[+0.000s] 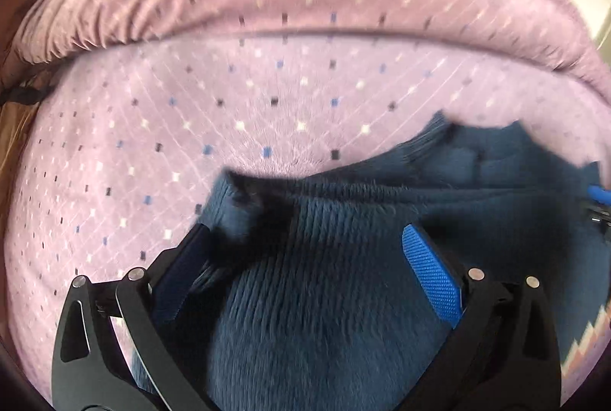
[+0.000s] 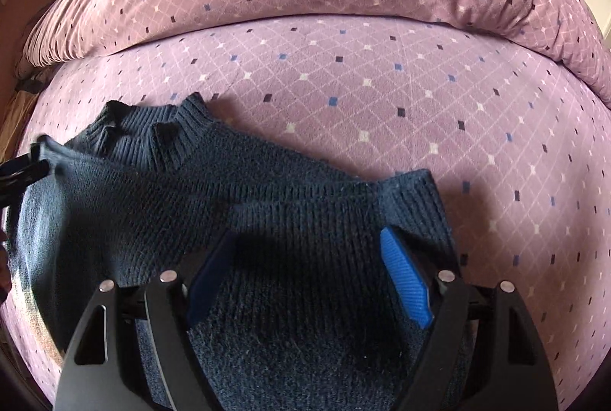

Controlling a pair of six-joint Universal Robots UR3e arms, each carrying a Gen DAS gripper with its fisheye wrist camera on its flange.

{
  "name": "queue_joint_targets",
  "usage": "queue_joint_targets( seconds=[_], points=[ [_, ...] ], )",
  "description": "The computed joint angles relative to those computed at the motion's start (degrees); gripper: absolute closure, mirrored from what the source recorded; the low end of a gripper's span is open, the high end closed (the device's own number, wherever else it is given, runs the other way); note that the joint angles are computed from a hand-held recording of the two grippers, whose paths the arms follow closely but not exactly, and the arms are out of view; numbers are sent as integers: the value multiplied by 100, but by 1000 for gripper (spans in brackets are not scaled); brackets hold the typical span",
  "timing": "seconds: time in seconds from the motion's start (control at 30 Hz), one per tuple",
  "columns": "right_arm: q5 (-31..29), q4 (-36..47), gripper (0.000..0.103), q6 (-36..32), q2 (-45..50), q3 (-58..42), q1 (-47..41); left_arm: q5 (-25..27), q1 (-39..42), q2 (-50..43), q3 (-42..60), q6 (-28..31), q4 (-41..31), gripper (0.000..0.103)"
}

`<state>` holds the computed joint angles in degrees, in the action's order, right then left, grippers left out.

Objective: Fold small clothes

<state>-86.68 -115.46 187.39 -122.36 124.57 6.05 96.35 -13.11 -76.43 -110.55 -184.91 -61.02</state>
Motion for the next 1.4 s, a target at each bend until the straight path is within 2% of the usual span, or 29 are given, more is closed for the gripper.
queue_joint_targets(
  seconds=[0.17,0.43,0.53,0.6,0.63,0.67,0.73,0.77,0.83,0.9,0.93,1.0,1.07,1.13,1.17,1.3,1.4],
  points=[
    [-96,12,22,144,241,-96,97,33,57,-792,470,129,-316,3],
    [-815,34,13,804,1248,-701,856,-97,226,-939,449,407,-126,3],
    [-995,-119,13,1030,1096,-666,1032,144,34,-467,139,402,154,3],
    [-1141,-300,13,1145,678,-509,1225,30,-82,324,-259,390,326,3],
    [-1405,-445,13,1326,291,-381,1532,-28,-163,766,-451,374,350,3],
    [-1674,-501,13,1535,41,-319,1842,-68,-289,1190,-604,331,299,3],
    [-2520,-377,12,2288,-341,-306,2939,321,-975,1970,-807,-104,129,3],
    [-2921,-194,8,2759,-450,-312,3539,494,-1327,2240,-868,-306,6,3],
    [-3649,388,7,3846,-382,-445,4738,1205,-2424,2800,-1129,-1056,-247,3],
    [-4249,1109,7,5257,-188,-548,5889,1638,-3170,2971,-1293,-1770,-455,3],
    [-4288,1383,7,5808,-137,-555,6273,1781,-3457,3074,-1450,-2068,-551,3],
    [-4241,1494,7,6291,-21,-446,6619,1828,-3477,3334,-1900,-2137,-686,3],
    [-4008,1450,7,6313,-24,-165,6570,1557,-3023,3847,-2302,-1931,-988,3],
    [-3966,1221,6,6353,-103,162,6627,1069,-2286,4665,-2672,-1440,-1130,3],
    [-3991,1173,5,6364,-110,238,6651,1058,-2217,4748,-2761,-1370,-1062,3],
    [-4034,810,2,6447,-82,587,6711,1553,-2813,4409,-3045,-1709,-489,3],
    [-4066,706,2,6433,-112,687,6729,1481,-2716,4779,-3289,-1645,-402,3]
  ],
)
